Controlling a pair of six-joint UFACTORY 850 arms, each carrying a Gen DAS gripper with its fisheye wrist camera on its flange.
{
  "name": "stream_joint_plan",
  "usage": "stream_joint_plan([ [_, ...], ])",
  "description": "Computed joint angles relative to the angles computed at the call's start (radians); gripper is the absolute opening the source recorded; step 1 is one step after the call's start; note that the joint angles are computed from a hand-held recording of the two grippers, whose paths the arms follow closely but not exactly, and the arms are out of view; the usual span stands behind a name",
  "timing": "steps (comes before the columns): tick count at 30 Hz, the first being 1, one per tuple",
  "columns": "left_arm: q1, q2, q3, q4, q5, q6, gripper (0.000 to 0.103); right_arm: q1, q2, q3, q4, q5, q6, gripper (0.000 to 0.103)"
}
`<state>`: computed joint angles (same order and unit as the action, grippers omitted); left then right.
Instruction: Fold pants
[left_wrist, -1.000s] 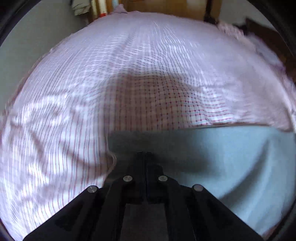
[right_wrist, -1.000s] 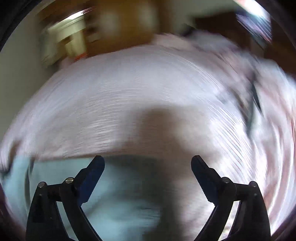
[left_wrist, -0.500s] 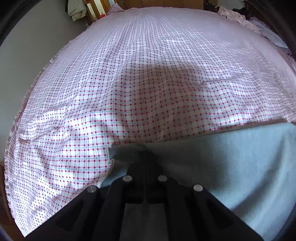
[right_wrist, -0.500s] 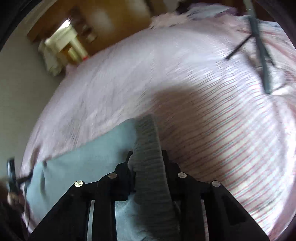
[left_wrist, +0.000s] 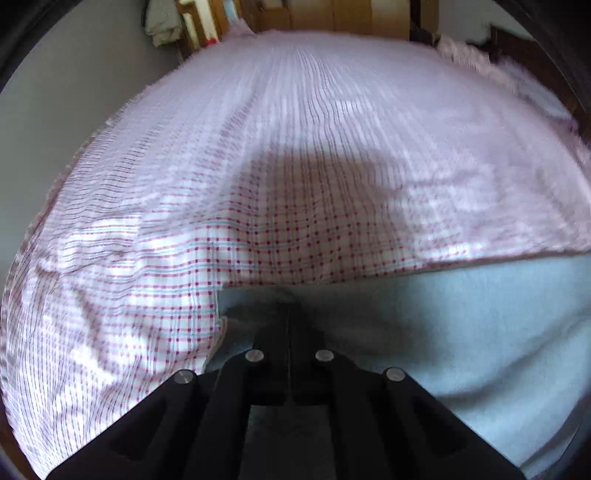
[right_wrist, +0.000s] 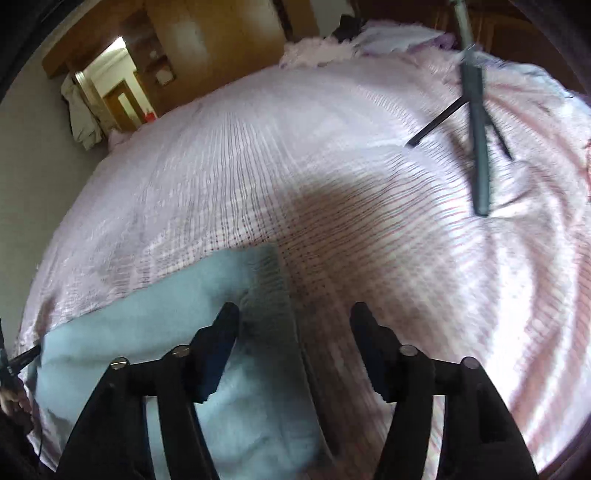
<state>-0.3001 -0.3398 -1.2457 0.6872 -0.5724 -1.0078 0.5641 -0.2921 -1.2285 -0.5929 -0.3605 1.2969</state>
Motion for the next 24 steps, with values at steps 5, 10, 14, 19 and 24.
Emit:
stream_joint_plan([
  [5,-0.095,0.199,0.2,0.25,0.246,-0.314,0.0,0.065,0.033,0.042,0.083,-0.028,-0.108,0.061],
  [10,-0.287,0.157,0.198,0.585,0.403,-0.583,0.0,0.14,-0.021,0.009,-0.01,-0.211,-0.159,0.064],
  [14,-0.382,0.029,0.137,0.307,0.502,-0.414,0.0,0.134,0.017,0.026,0.093,-0.286,-0.193,0.072],
  [19,-0.454,0.08,0.197,0.481,0.439,-0.699,0.0,0.167,0.037,0.035,0.052,-0.327,-0.145,0.072],
  [24,-0.489,0.135,0.304,0.619,0.542,-0.809,0.03,0.226,0.049,0.027,-0.138,-0.34,0.001,0.072],
])
